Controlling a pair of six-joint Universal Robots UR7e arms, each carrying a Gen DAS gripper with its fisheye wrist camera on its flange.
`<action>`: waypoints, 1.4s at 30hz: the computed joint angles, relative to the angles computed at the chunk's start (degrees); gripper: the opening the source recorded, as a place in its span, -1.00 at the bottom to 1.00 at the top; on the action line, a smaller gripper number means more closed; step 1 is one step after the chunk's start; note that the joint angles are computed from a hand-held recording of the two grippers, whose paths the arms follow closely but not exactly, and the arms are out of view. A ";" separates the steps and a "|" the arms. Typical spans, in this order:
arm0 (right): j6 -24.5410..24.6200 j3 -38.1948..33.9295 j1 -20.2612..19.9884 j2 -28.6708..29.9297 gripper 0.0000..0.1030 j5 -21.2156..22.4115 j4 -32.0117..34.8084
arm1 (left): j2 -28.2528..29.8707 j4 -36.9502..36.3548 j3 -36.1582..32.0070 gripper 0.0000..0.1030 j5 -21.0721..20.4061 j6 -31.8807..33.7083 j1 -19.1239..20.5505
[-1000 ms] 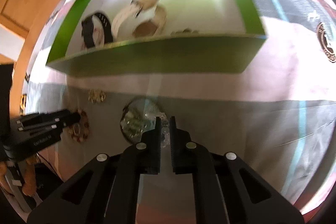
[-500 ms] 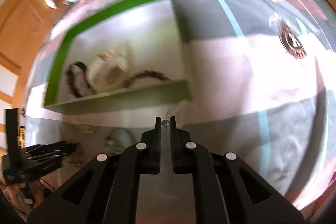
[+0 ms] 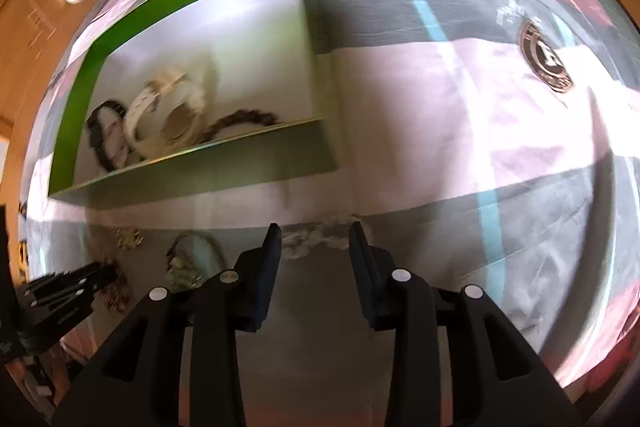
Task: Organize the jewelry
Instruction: 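Lower the left tool onto the orange bead bracelet while the right tool reaches the white beaded piece, then grasp the orange bead bracelet with the left tool while the right tool grasps the white beaded piece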
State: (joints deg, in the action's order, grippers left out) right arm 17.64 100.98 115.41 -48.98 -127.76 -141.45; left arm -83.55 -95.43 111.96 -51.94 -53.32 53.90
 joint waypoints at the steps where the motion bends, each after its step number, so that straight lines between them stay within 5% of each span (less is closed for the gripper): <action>1: 0.40 0.06 -0.11 -0.07 -0.31 -0.54 -0.02 | -0.01 -0.26 0.05 -0.51 0.00 0.00 0.10; 5: 1.60 -0.17 -0.79 0.49 -0.31 -2.10 0.91 | -0.66 -1.53 0.58 -0.51 0.55 0.46 0.16; 9: 1.74 -0.06 -2.99 -0.15 -0.30 7.34 2.29 | -1.06 -3.53 1.32 -0.50 1.03 2.09 -0.39; 11: 0.84 0.24 -2.83 -0.41 -0.31 8.50 1.71 | -1.77 -6.38 1.88 -0.50 -0.32 3.46 -0.44; 19: 2.19 0.48 -2.33 -0.38 -0.31 2.53 0.63 | -1.20 -5.36 1.12 -0.50 0.21 1.25 0.06; 28: 0.14 0.06 -2.55 2.06 -0.31 2.77 -2.78 | 0.39 -4.77 1.52 -0.41 0.72 0.93 -0.30; 33: -2.77 -1.08 -2.29 2.72 -0.79 3.83 -1.18 | 1.36 -5.86 1.23 -0.41 0.57 1.10 -0.05; 38: -3.73 -1.09 -1.69 2.75 -0.86 3.29 -1.78 | 0.46 -5.45 1.62 -0.44 0.56 1.01 -0.08; 40: -3.70 -0.81 -1.40 2.65 -0.86 3.02 -2.90 | -0.21 -4.34 1.48 -0.68 1.01 0.68 -0.17; 42: -3.99 -0.03 -1.46 1.70 -0.86 3.30 -3.88 | -0.78 -4.24 1.42 -0.72 0.89 1.00 -0.08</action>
